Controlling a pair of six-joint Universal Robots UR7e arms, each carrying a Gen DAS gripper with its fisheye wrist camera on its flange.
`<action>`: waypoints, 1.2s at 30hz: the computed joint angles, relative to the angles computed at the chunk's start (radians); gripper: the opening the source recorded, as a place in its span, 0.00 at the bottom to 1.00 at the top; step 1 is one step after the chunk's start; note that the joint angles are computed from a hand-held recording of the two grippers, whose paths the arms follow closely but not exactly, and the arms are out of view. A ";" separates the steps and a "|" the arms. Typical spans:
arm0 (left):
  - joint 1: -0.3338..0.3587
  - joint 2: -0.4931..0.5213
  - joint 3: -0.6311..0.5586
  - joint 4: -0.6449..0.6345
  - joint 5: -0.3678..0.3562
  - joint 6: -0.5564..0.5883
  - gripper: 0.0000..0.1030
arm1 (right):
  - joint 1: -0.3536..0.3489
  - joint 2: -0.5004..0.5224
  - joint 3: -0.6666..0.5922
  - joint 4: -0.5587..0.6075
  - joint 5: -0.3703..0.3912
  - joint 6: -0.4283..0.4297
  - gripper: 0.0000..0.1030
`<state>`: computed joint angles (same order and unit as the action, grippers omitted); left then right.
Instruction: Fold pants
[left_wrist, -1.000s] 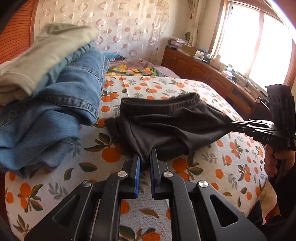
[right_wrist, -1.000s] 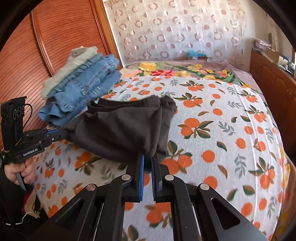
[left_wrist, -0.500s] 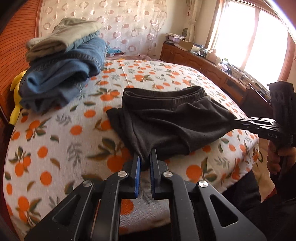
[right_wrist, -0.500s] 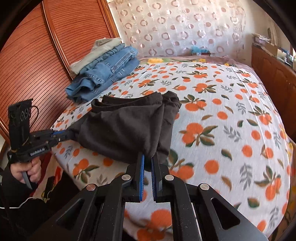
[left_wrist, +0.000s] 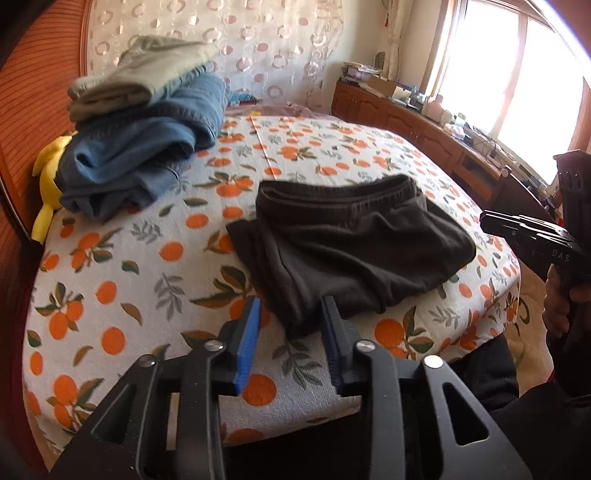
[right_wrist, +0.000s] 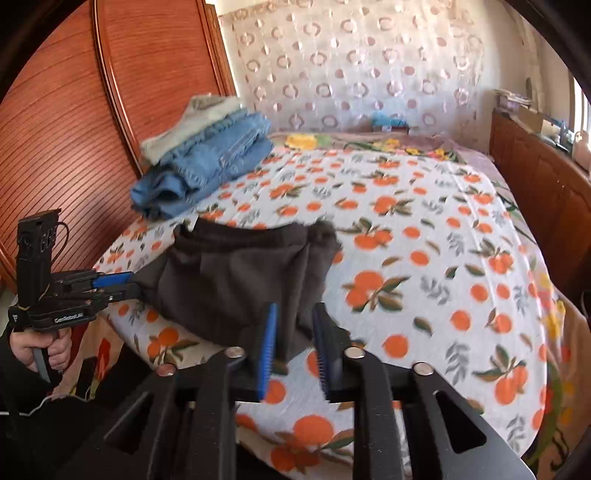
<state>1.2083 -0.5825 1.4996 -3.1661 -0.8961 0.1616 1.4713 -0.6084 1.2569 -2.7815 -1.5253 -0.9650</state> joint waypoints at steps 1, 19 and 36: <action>-0.002 -0.001 -0.004 -0.009 0.002 0.008 0.40 | 0.003 0.005 -0.008 -0.003 -0.002 0.002 0.34; 0.061 0.137 -0.350 0.197 -0.049 0.075 0.45 | 0.041 0.254 -0.408 0.225 -0.018 -0.001 0.40; 0.053 0.184 -0.452 0.130 -0.103 0.154 0.12 | 0.044 0.276 -0.424 0.125 0.051 0.022 0.10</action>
<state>1.2610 -0.3988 1.0481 -3.0361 -0.9995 0.3159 1.5158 -0.3329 0.8334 -2.6565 -1.4746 -0.9426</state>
